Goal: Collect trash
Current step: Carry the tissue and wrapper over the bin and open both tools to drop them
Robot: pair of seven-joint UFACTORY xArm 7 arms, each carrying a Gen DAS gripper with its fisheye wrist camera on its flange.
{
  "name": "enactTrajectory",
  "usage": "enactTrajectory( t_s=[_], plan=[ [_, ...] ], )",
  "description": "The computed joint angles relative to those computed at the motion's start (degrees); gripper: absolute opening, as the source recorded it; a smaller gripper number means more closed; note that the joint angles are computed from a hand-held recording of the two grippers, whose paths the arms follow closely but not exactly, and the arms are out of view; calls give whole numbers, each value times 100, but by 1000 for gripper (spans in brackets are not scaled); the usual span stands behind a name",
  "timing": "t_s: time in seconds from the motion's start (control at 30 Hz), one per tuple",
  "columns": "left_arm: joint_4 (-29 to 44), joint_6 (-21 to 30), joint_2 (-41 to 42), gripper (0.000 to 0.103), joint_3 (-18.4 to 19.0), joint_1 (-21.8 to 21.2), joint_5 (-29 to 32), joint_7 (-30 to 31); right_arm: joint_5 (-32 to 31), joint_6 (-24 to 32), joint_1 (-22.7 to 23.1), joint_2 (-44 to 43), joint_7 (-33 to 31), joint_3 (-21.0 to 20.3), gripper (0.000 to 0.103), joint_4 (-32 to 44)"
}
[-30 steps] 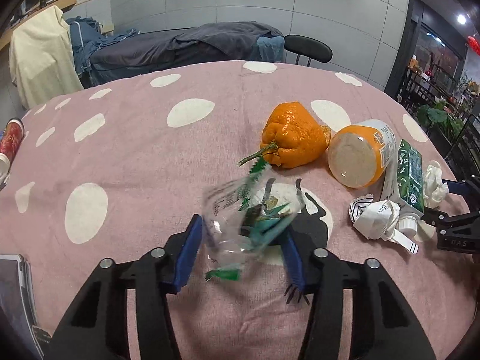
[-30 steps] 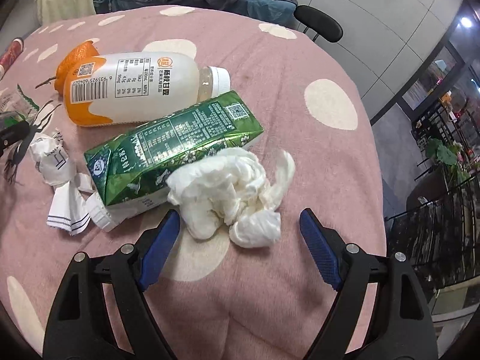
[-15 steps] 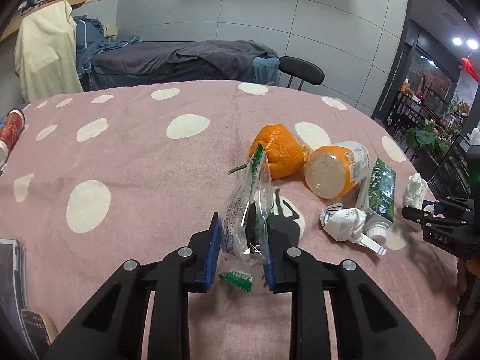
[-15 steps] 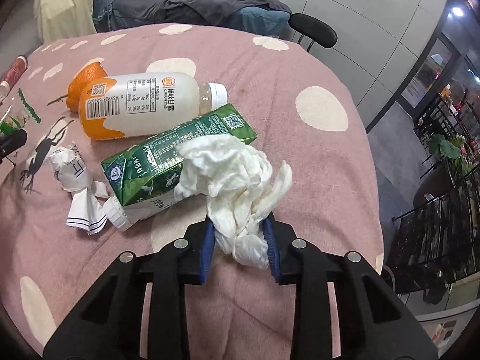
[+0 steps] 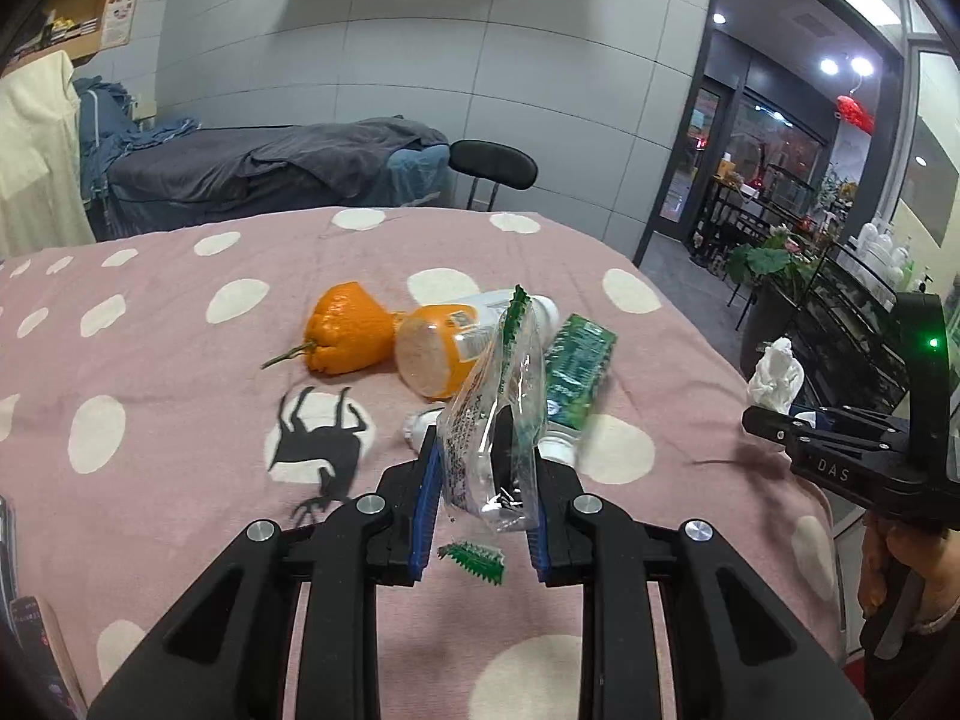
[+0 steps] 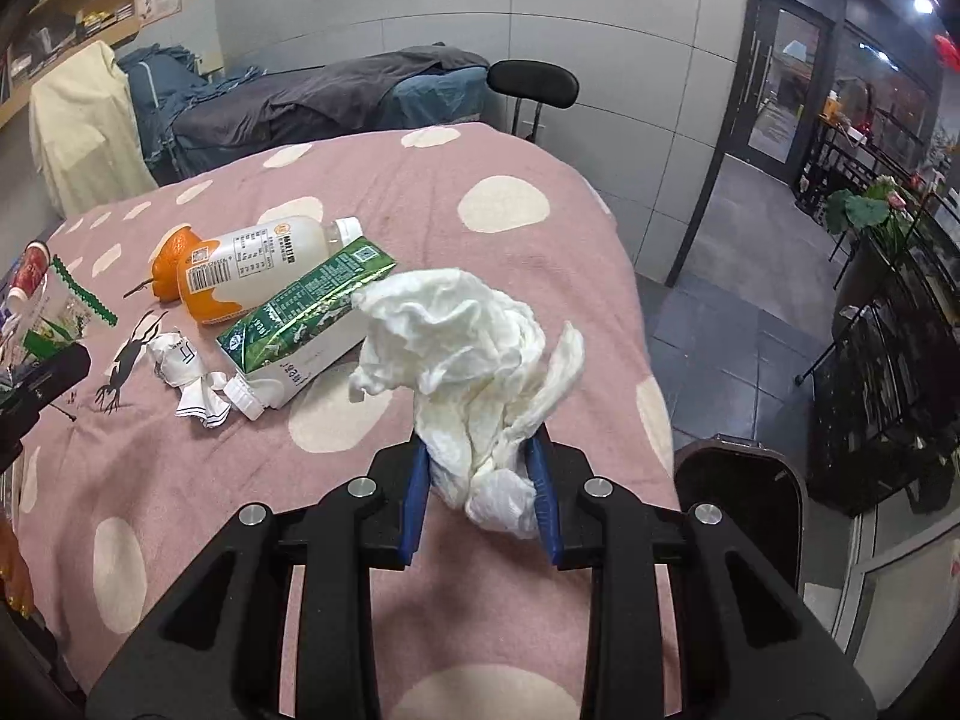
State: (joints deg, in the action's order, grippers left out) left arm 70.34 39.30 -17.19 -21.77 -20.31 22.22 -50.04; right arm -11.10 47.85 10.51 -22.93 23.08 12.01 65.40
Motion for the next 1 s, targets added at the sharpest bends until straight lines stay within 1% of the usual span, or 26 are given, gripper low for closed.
enactTrajectory(
  t_s=[0.1,0.23,0.33,0.57,0.77,1.0],
  plan=[
    [220,-110,280,24,-82,-142,-23,106,21,-16,-100,-452,137,-81,30,-372],
    [491,-202,597,24,-143,-352,131,123,-38,-69,-331,-917,292,-126,30,-768],
    [729,-273,856,24,-130,-554,230,174,-7,-50,-493,-1324,374,-207,30,-1082],
    [1355,-285,1478,24,13,-1107,508,317,72,126,-851,-1945,440,-356,30,-1570],
    [1856,-268,1982,24,214,-1613,482,591,93,291,-1164,-2280,440,-521,30,-1942],
    [2361,-202,2433,24,426,-2073,422,874,110,363,-1486,-2262,465,-729,31,-2380]
  ],
)
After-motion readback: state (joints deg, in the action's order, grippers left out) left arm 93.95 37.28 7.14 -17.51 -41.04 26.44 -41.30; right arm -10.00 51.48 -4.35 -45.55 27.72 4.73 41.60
